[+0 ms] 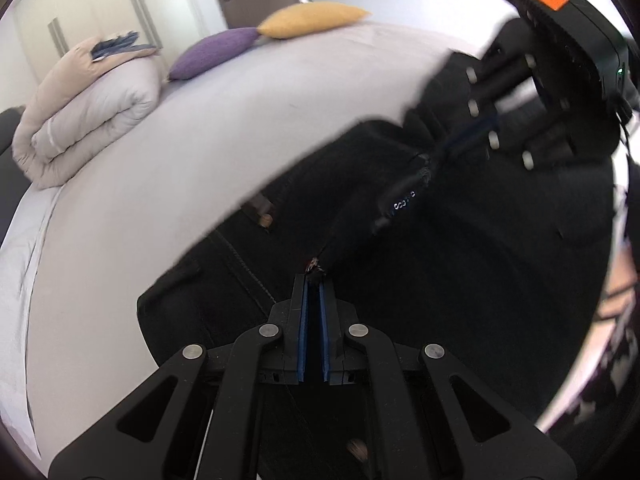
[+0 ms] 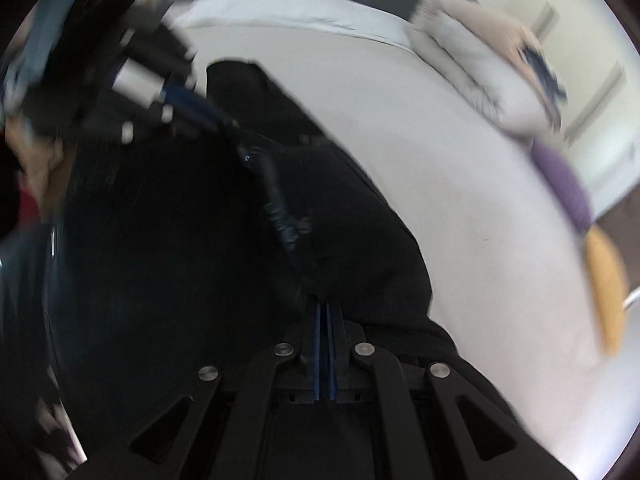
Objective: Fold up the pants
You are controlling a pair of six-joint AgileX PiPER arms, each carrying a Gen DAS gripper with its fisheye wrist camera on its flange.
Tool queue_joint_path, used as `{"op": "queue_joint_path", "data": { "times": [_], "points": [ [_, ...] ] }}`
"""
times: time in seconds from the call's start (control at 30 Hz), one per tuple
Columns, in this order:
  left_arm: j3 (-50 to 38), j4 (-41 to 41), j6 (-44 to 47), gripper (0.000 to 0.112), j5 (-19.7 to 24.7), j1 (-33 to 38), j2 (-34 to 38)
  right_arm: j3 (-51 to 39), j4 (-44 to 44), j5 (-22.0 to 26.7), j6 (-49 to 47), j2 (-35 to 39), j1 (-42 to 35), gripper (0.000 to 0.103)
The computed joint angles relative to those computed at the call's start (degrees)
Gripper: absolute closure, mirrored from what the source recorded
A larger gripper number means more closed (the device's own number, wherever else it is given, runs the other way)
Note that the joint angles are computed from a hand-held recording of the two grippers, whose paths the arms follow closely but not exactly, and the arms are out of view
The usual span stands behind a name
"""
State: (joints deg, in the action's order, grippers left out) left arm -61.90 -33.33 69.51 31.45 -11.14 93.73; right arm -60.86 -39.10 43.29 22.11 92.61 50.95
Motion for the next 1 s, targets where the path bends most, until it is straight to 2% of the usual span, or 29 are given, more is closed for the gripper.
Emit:
{"op": "queue_joint_path", "data": {
  "times": [0.1,0.17,0.33,0.53,0.73,1.0],
  "points": [
    [9.83,-0.16,4.38,0.109,-2.04,-1.23,-6.61,3.34,-7.92,6.27,6.16,-0.72,9.82,0.100],
    [14.77,2.87,3.30,0.109,-3.24,-2.47,-9.89,3.85,-10.75,9.98,8.92,0.56,15.21,0.100],
    [20.91,0.89,6.22,0.109,-0.52,0.67,-14.80,3.12,-12.29,15.29,16.34,5.09,26.16,0.100],
    [25.40,3.22,6.85,0.109,1.06,1.57,-19.93,3.25,-13.00,18.20,19.57,7.85,31.62,0.100],
    [23.08,4.77,6.14,0.109,3.75,0.93,-19.53,3.66,-10.21,23.93,26.38,9.26,41.59,0.100],
    [27.69,3.72,9.18,0.109,6.45,4.85,-24.59,1.99,-9.28,24.97,27.16,10.82,43.71,0.100]
  ]
}}
